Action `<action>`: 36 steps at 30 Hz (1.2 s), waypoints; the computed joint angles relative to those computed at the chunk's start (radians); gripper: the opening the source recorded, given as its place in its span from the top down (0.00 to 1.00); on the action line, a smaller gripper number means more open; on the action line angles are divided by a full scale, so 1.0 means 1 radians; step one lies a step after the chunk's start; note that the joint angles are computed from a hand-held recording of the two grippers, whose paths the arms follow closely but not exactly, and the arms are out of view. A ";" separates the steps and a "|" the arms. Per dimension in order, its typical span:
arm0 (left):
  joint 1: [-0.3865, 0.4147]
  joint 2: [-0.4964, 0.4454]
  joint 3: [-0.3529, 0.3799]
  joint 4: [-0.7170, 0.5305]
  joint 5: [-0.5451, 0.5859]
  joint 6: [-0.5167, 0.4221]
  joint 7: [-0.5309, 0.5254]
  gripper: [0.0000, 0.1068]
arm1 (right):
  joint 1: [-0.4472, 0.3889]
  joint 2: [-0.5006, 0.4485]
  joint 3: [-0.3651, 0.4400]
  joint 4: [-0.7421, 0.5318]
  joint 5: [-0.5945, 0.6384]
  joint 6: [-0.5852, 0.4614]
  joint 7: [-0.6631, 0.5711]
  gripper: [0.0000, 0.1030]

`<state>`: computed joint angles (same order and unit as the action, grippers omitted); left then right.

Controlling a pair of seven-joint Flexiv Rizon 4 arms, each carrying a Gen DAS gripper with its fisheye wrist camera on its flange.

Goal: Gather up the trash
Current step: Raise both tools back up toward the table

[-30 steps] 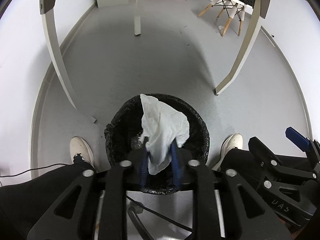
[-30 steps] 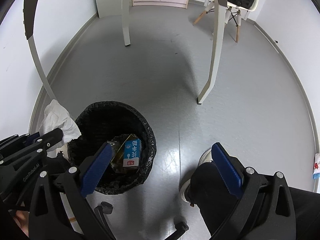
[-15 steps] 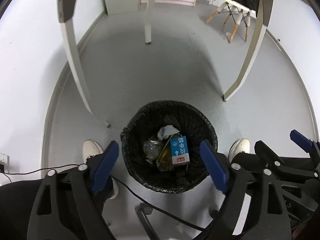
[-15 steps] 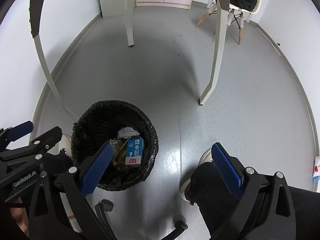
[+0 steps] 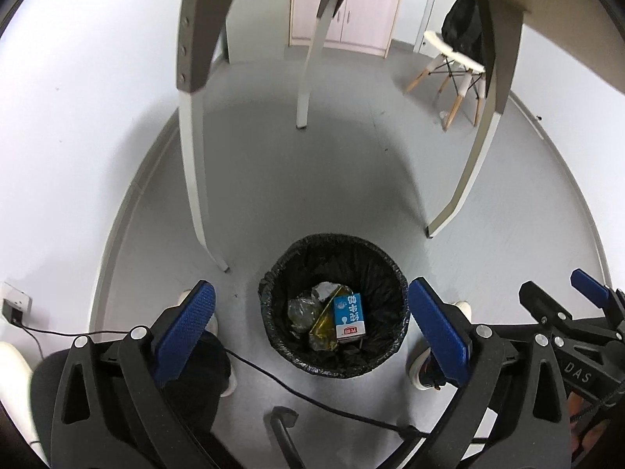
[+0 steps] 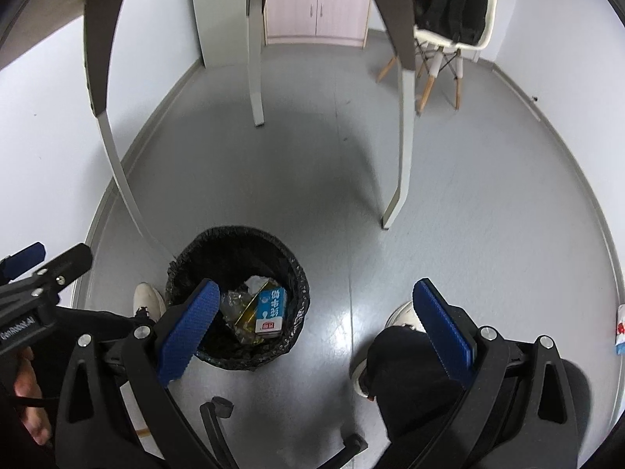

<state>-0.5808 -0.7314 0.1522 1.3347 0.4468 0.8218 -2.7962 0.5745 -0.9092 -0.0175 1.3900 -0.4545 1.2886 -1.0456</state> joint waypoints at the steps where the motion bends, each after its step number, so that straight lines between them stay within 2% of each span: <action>1: -0.008 0.011 0.004 0.006 0.006 -0.002 -0.007 0.09 | 0.005 0.014 -0.009 0.017 -0.003 0.011 0.006 0.08; 8: -0.042 0.091 0.010 0.032 0.068 -0.031 -0.052 0.09 | 0.043 0.124 -0.084 0.150 -0.045 0.120 0.075 0.08; 17: -0.056 0.158 -0.016 0.022 0.152 -0.072 -0.081 0.09 | 0.090 0.225 -0.171 0.248 -0.096 0.239 0.130 0.08; 29: -0.061 0.226 -0.048 -0.035 0.234 -0.157 -0.082 0.09 | 0.149 0.320 -0.249 0.276 -0.115 0.304 0.147 0.08; 36: -0.041 0.241 -0.060 -0.080 0.259 -0.193 -0.060 0.09 | 0.126 0.338 -0.219 0.224 -0.129 0.285 0.139 0.08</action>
